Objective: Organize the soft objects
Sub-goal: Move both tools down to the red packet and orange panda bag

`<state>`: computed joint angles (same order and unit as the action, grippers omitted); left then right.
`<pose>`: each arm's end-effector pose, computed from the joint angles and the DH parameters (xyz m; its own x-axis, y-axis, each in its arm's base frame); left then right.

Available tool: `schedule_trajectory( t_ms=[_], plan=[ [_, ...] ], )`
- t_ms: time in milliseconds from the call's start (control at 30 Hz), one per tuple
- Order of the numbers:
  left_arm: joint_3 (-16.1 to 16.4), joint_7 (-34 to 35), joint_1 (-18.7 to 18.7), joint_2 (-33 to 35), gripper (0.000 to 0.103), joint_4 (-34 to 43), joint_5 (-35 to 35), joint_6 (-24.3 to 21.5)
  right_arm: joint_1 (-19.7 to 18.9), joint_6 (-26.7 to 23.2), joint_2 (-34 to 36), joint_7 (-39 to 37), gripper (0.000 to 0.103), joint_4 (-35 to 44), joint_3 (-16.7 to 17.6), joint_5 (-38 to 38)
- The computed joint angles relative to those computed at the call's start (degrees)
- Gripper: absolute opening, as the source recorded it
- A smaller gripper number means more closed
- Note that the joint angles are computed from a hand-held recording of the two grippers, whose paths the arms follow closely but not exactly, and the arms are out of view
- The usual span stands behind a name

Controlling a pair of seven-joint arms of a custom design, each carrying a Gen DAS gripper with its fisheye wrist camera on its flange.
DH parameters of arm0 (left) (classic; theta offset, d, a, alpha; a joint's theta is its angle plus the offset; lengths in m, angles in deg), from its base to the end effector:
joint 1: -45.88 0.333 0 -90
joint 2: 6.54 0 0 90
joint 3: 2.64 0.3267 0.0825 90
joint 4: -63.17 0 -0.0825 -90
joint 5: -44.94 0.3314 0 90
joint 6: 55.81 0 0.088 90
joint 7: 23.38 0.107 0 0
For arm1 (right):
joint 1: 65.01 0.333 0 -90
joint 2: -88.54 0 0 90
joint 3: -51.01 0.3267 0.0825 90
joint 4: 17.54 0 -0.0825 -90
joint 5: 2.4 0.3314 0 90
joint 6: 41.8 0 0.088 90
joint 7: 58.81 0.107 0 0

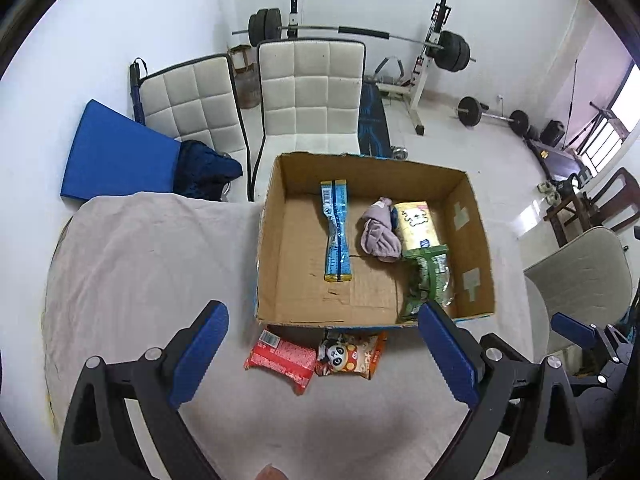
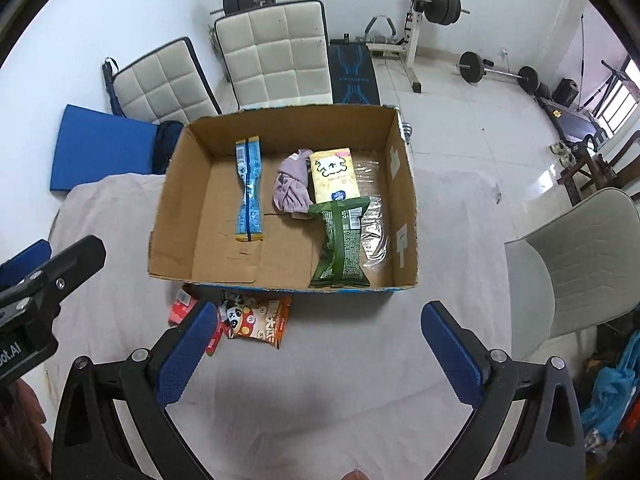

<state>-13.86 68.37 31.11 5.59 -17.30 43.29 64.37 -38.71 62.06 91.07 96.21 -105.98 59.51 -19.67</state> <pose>0.5549 -0.2547 0.6506 -0.4568 -0.8878 0.0554 -0.7977 0.3813 -0.4672 0.4580 0.2857 0.6518 -0.4571 -0.8866 -0.0705 -0.8197 0.4507 -0.3535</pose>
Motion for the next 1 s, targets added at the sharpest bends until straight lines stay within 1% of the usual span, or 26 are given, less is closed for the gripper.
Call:
schedule_trajectory(
  t_ms=[100, 167, 267, 300, 367, 433, 500, 533, 633, 667, 700, 733, 767, 800, 867, 900, 933, 1000],
  plan=[
    [-0.03, -0.09, 0.34, -2.10, 0.097, -2.35, -0.69, 1.52, 0.31, -0.20, -1.06, 0.99, 0.103, -0.55, 0.26, -0.53],
    [0.06, -0.78, 0.31, -2.76, 0.097, -3.11, 0.10, 1.20, 0.23, 0.25, -1.72, 1.36, 0.103, -1.53, 0.30, -0.04],
    [0.39, -2.63, 0.63, -3.63, 0.097, -5.23, 1.02, 2.05, -0.34, 4.33, -3.47, 2.30, 0.103, -5.87, 0.10, 3.24],
    [0.56, -3.18, 0.92, -3.74, 0.097, -6.21, 1.09, 2.19, -0.60, 6.19, -3.89, 2.40, 0.103, -7.74, -0.01, 5.02],
    [0.85, -4.16, 1.43, -3.65, 0.097, -7.77, 1.56, 1.46, -1.23, 12.72, -4.90, 1.68, 0.103, -13.26, -0.46, 10.09],
    [1.17, -5.14, 1.87, -3.06, 0.097, -9.39, 2.34, 0.23, -1.60, 16.61, -4.19, 0.69, 0.103, -16.59, -0.62, 14.54],
    [1.54, -6.43, 2.24, -2.29, 0.097, -11.20, 3.28, -0.91, -1.80, 23.13, -2.81, -0.45, 0.103, -20.62, -0.63, 18.60],
    [1.66, -6.81, 2.46, -1.90, 0.097, -11.79, 3.39, -1.47, -1.86, 24.17, -1.74, -0.93, 0.103, -21.13, -0.57, 19.97],
    [2.33, -8.55, 3.11, -0.52, 0.097, -14.17, 4.32, -2.06, -2.25, 31.28, 2.09, -2.85, 0.103, -23.93, -0.29, 26.53],
    [2.57, -9.12, 3.37, 0.45, 0.097, -14.48, 4.44, -2.88, -2.43, 33.23, 3.91, -3.37, 0.103, -24.28, -0.09, 28.95],
    [2.74, -9.67, 3.57, 1.08, 0.097, -14.68, 4.42, -3.36, -2.53, 35.85, 5.24, -3.39, 0.103, -24.96, 0.16, 30.76],
    [3.00, -10.30, 3.84, 1.87, 0.097, -14.85, 4.41, -3.84, -2.56, 39.85, 6.39, -3.30, 0.103, -26.04, 0.46, 32.46],
    [3.22, -10.89, 4.11, 2.85, 0.097, -14.82, 4.18, -4.39, -2.57, 42.78, 7.82, -2.97, 0.103, -26.43, 0.75, 33.62],
    [3.41, -11.33, 4.34, 3.40, 0.097, -14.85, 4.09, -4.70, -2.49, 44.45, 9.42, -2.37, 0.103, -26.09, 0.94, 33.91],
    [3.71, -12.49, 4.68, 4.86, 0.097, -14.61, 3.68, -5.22, -1.90, 45.88, 12.30, -0.16, 0.103, -24.61, 0.72, 31.78],
    [3.79, -12.70, 4.93, 5.47, 0.097, -14.43, 3.29, -5.63, -1.68, 45.20, 13.35, 0.86, 0.103, -23.56, 0.55, 30.31],
    [3.82, -12.84, 5.14, 5.99, 0.097, -14.31, 2.83, -5.77, -0.59, 43.00, 14.76, 3.46, 0.103, -21.49, -0.46, 26.54],
    [3.95, -13.48, 5.30, 7.22, 0.097, -13.58, 2.38, -6.37, -1.38, 42.46, 16.56, 2.46, 0.103, -19.83, 0.63, 26.62]
  ],
)
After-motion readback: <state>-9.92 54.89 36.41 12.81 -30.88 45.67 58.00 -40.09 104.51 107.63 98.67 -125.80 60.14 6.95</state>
